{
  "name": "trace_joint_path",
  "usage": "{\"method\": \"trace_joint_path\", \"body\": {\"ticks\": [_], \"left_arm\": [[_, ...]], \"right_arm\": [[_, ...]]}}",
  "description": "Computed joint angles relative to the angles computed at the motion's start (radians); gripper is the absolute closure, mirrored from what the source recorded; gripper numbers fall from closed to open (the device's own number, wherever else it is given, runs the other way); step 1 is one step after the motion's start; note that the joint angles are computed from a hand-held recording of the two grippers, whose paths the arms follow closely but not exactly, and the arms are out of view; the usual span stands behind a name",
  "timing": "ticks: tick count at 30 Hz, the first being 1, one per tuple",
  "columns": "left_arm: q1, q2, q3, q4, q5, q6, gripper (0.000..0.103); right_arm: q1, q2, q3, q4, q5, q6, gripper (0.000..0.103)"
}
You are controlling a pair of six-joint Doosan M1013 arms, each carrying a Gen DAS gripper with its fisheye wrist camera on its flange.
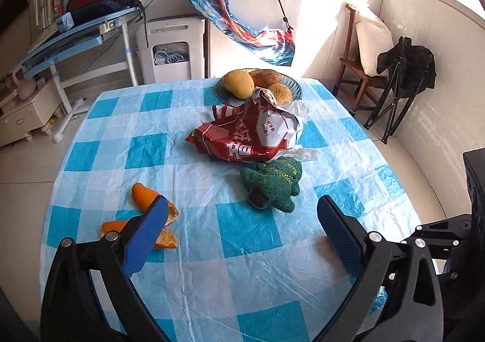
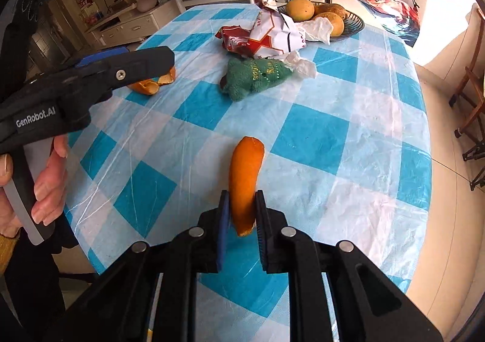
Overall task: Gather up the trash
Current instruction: 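Grasp the green knitted toy with the left gripper while the right gripper grasps an orange peel, then drop the peel into the basin with the right gripper while the left gripper holds the toy, then grasp another orange peel with the right gripper while the left gripper holds the toy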
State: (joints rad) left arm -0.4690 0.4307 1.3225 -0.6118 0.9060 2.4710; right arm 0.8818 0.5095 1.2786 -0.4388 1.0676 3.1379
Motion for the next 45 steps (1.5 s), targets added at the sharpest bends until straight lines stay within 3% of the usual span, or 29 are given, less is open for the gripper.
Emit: {"method": "trace_joint_path", "body": {"ticks": [3, 6, 8, 9, 13, 18, 27, 35, 40, 44, 45], "left_arm": [[-0.034, 0.033, -0.032, 0.050, 0.041, -0.065, 0.011], [-0.058, 0.054, -0.049, 0.095, 0.035, -0.120, 0.015], [-0.068, 0.068, -0.059, 0.123, 0.038, -0.145, 0.029], [-0.071, 0.077, -0.070, 0.133, 0.057, -0.155, 0.049], [-0.066, 0.072, -0.061, 0.121, 0.068, -0.154, 0.063], [-0.032, 0.025, -0.003, 0.080, 0.066, -0.113, 0.065], [0.091, -0.095, 0.116, -0.022, 0.043, -0.017, 0.065], [0.187, -0.160, 0.190, -0.038, 0.042, 0.011, 0.065], [0.244, -0.193, 0.233, -0.039, 0.045, 0.026, 0.065], [0.280, -0.201, 0.247, -0.036, 0.053, 0.021, 0.065], [0.287, -0.204, 0.251, -0.038, 0.056, 0.023, 0.065]], "right_arm": [[0.004, -0.021, 0.035, -0.016, -0.011, 0.060, 0.087], [0.009, -0.039, 0.065, -0.034, -0.025, 0.117, 0.087], [0.007, -0.048, 0.083, -0.043, -0.056, 0.145, 0.087], [0.004, -0.048, 0.084, -0.044, -0.066, 0.147, 0.087], [0.004, -0.044, 0.077, -0.048, -0.066, 0.140, 0.086], [0.003, -0.046, 0.081, -0.052, -0.078, 0.140, 0.086], [0.017, -0.050, 0.077, -0.135, -0.166, 0.192, 0.086], [0.073, -0.024, 0.042, -0.332, -0.272, 0.356, 0.086], [0.106, 0.038, -0.038, -0.317, -0.333, 0.326, 0.086], [0.126, 0.087, -0.134, -0.281, -0.262, 0.203, 0.086], [0.129, 0.096, -0.158, -0.288, -0.208, 0.191, 0.074]]}}
